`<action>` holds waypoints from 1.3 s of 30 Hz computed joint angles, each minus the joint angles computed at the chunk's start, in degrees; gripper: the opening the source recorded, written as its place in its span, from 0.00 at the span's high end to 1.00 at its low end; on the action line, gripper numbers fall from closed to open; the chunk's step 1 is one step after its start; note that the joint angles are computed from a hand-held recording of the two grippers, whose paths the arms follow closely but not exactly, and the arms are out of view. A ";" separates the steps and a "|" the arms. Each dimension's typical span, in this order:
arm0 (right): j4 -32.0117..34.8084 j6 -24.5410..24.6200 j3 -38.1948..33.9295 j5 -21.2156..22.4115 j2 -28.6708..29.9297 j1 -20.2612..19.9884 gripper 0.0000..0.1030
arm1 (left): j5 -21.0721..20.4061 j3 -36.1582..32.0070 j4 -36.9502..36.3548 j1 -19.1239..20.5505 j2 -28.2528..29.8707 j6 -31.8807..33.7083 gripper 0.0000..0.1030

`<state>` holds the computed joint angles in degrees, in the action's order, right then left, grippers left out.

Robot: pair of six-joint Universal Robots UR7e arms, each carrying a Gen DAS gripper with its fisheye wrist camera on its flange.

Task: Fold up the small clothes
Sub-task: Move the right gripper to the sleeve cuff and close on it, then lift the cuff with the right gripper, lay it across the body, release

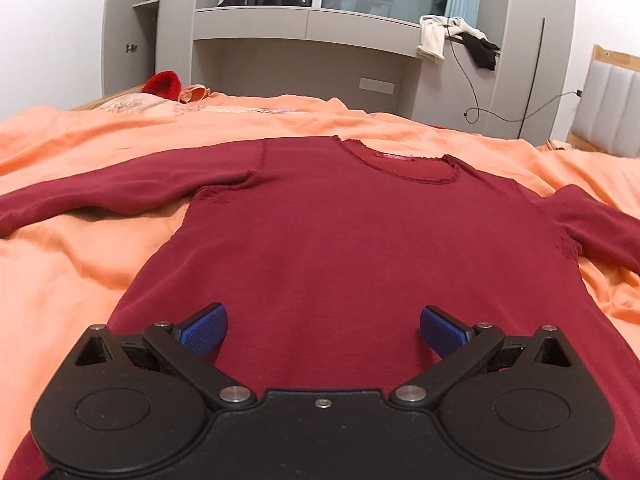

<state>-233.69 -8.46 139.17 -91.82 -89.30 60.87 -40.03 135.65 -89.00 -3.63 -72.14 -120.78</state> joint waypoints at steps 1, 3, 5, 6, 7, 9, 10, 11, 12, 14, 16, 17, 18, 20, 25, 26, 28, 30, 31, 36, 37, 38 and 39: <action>-0.36 -0.06 -0.46 -0.05 0.62 0.10 0.16 | -0.06 0.03 0.04 -0.02 -0.04 -0.17 0.01; -1.66 -0.66 -0.70 -0.15 1.35 -0.19 0.26 | -0.13 -0.05 0.09 0.09 0.08 -0.06 0.01; -2.58 -1.40 -1.02 -2.00 2.13 0.39 0.60 | -0.26 -0.47 0.19 0.26 0.74 0.16 0.01; -1.70 -1.02 -1.08 -2.28 1.72 0.31 0.70 | -0.30 -0.64 0.25 0.35 0.97 0.27 0.01; -0.28 -0.08 -0.94 -2.06 0.75 0.19 0.80 | -0.27 -0.71 0.29 0.42 1.02 0.33 0.01; -0.81 0.32 -0.55 -1.91 0.19 0.32 0.90 | -0.27 -0.70 0.32 0.38 0.96 0.17 0.01; -2.58 -1.34 -0.69 -2.12 0.96 1.00 0.96 | -0.23 -0.69 0.26 0.40 0.97 0.10 0.01; -3.93 -2.96 -0.18 -1.67 0.93 1.15 0.96 | -0.19 -0.71 0.30 0.39 0.98 -0.05 0.01; -5.34 -4.68 -0.16 -1.29 1.49 1.82 0.97 | -0.15 -0.71 0.41 0.37 0.95 -0.18 0.01; -7.95 -7.94 -0.13 -0.86 2.57 3.51 0.97 | -0.08 -0.79 0.73 0.32 0.96 -0.38 0.01; -9.39 -10.04 0.10 -0.20 3.01 4.79 0.97 | -0.15 -0.95 1.19 0.19 1.14 -0.75 0.01; -9.89 -10.42 0.62 -0.12 2.86 5.28 0.97 | -0.17 -1.00 1.47 0.16 1.04 -0.96 0.01; -9.95 -10.43 0.58 -0.40 3.04 5.84 0.97 | -0.24 -1.05 1.72 0.11 0.99 -1.22 0.01; -9.31 -9.81 0.57 -0.86 2.99 6.11 0.97 | -0.44 -0.98 2.15 -0.10 0.76 -1.74 0.01; -5.52 -6.42 1.78 1.86 -0.46 1.86 0.97 | -0.92 -0.60 2.48 -0.55 -0.02 -2.15 0.01; -5.04 -5.83 2.46 3.17 -1.36 0.58 0.97 | -0.97 -0.55 2.44 -0.58 -0.10 -2.08 0.01; -2.90 -5.08 2.30 3.89 -2.46 -0.39 0.97 | -1.03 -0.76 2.46 -0.32 0.11 -1.85 0.01; -0.83 -3.32 2.60 4.22 -3.65 -1.65 0.89 | -1.06 -1.11 2.51 0.03 0.57 -1.45 0.01; -0.13 -1.84 2.49 3.65 -3.94 -2.04 0.69 | -0.98 -1.32 2.56 0.22 0.84 -1.19 0.01; 0.83 1.73 2.05 7.26 -4.72 -5.45 0.44 | -1.02 -1.72 2.70 0.63 1.52 -0.34 0.01; 0.25 1.15 1.83 7.69 -4.23 -5.49 0.39 | -1.08 -1.67 2.71 0.56 1.52 -0.37 0.01; -0.61 0.10 1.53 7.75 -3.40 -5.30 0.35 | -1.07 -1.62 2.71 0.56 1.47 -0.39 0.01; -0.81 -1.38 0.85 6.80 -2.41 -4.62 0.34 | -1.07 -1.62 2.71 0.56 1.47 -0.39 0.01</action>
<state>-234.50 -9.85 140.02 -85.02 -91.71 56.26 -41.10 134.03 -86.28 -3.07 -70.68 -121.17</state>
